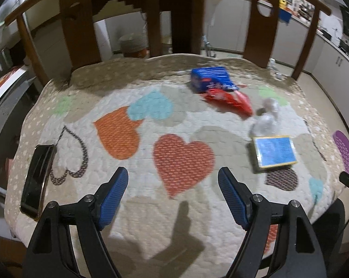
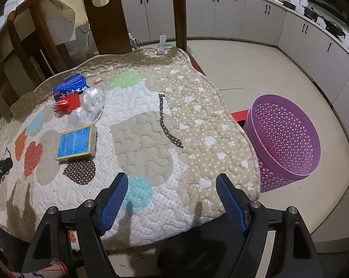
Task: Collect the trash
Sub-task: 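Move both grippers back over the remaining trash on the mattress, then grasp the blue printed box with the left gripper while the right grasps the clear plastic bag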
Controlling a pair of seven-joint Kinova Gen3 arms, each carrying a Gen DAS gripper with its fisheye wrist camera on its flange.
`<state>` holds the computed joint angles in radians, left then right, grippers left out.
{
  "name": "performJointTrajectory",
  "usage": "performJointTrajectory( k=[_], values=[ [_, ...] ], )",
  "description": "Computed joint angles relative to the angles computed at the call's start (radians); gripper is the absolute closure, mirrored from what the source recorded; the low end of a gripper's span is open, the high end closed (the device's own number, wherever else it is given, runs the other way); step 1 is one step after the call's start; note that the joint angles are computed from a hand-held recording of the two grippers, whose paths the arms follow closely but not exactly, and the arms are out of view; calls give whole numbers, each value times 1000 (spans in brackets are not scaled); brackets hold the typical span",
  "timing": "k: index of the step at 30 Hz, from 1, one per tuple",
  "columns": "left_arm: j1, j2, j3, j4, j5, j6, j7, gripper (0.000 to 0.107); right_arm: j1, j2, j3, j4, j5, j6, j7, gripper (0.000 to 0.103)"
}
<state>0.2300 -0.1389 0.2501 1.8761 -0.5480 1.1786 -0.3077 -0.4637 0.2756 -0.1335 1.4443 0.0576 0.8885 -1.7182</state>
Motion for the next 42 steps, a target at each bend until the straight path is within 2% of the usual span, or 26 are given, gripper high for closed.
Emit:
performJointTrajectory(
  k=[7, 16, 22, 25, 30, 37, 42],
  values=[
    [-50, -34, -38, 30, -13, -15, -53, 29, -6, 20, -8, 0, -11, -13, 19, 21],
    [-143, -63, -89, 45, 35, -103, -196, 29, -5, 44, -13, -12, -42, -30, 46, 21],
    [-185, -49, -128, 23, 92, -198, -332, 28, 11, 61, -20, -15, -83, -53, 76, 21],
    [-205, -18, -135, -3, 98, -235, -385, 27, 15, 74, -24, -20, -99, -61, 93, 21],
    [-231, 55, -180, -76, 160, -274, -484, 27, 21, 88, -29, -27, -122, -74, 120, 21],
    [-273, 187, -247, -178, 331, -320, -668, 26, 45, 89, -42, -14, -173, -120, 169, 21],
    [-268, 293, -255, -264, 355, -321, -767, 26, 52, 104, -45, -20, -196, -116, 192, 20]
  ],
)
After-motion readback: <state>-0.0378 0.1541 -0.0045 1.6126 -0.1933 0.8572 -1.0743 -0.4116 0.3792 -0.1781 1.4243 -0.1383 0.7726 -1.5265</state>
